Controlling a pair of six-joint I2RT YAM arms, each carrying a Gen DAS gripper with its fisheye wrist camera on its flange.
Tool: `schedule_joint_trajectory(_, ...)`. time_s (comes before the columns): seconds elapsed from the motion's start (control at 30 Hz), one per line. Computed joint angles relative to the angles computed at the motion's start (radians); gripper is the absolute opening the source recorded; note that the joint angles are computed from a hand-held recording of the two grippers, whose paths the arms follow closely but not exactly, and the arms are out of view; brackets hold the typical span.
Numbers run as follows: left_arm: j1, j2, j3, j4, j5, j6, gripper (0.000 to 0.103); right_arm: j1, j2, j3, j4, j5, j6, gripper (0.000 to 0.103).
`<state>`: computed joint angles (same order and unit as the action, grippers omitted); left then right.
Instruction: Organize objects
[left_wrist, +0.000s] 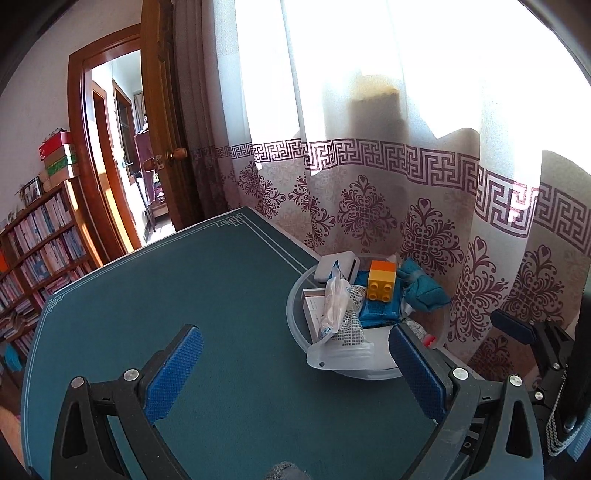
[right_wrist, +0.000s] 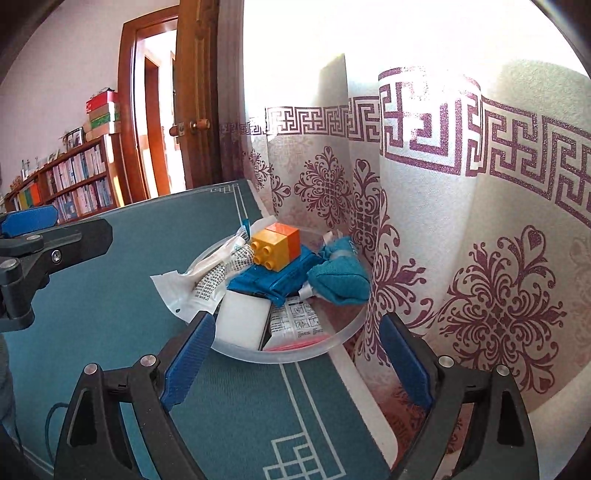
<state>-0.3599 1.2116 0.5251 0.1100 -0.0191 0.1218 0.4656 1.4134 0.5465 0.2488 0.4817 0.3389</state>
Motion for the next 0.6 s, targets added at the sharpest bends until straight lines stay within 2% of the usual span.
schedule_joint_trajectory(0.6, -0.030, 0.036, -0.024, 0.018, -0.014, 0.006, 0.103, 0.000, 0.041, 0.004, 0.016, 0.006, -0.033, 0.092)
